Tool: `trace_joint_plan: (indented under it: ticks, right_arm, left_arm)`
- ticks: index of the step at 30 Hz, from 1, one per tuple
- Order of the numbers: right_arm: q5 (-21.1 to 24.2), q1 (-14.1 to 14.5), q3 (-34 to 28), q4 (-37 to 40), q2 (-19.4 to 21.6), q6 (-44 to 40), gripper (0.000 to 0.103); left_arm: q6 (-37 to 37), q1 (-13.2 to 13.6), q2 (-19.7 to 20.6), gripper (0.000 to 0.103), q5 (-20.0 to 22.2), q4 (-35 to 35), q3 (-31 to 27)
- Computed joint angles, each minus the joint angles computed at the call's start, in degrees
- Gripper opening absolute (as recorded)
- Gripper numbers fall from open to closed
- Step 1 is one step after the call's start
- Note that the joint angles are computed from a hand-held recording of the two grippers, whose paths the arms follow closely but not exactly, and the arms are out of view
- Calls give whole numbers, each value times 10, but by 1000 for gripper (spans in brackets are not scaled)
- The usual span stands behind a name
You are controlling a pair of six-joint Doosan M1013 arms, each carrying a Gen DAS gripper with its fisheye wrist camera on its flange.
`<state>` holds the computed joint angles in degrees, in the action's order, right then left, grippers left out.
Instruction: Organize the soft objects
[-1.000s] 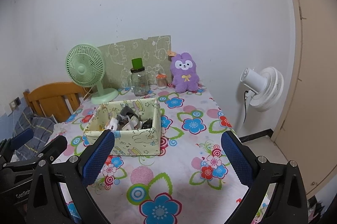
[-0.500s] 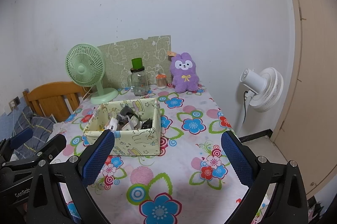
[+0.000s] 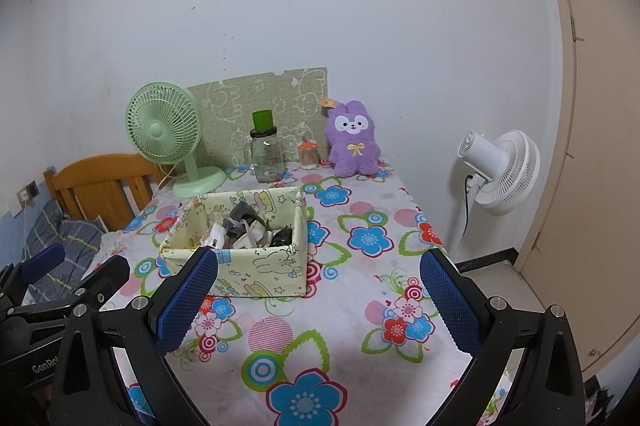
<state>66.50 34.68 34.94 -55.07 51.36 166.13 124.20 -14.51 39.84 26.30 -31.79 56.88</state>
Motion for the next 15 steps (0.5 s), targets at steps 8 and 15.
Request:
trace_joint_plan:
  ticks: [8, 15]
  right_arm:
    - [-5, -1, 3, 0, -2, 2, 102]
    - [-5, -1, 4, -2, -1, 3, 102]
  left_arm:
    - [-11, -2, 0, 103, -4, 11, 0]
    - [-13, -3, 1, 103, -3, 13, -2]
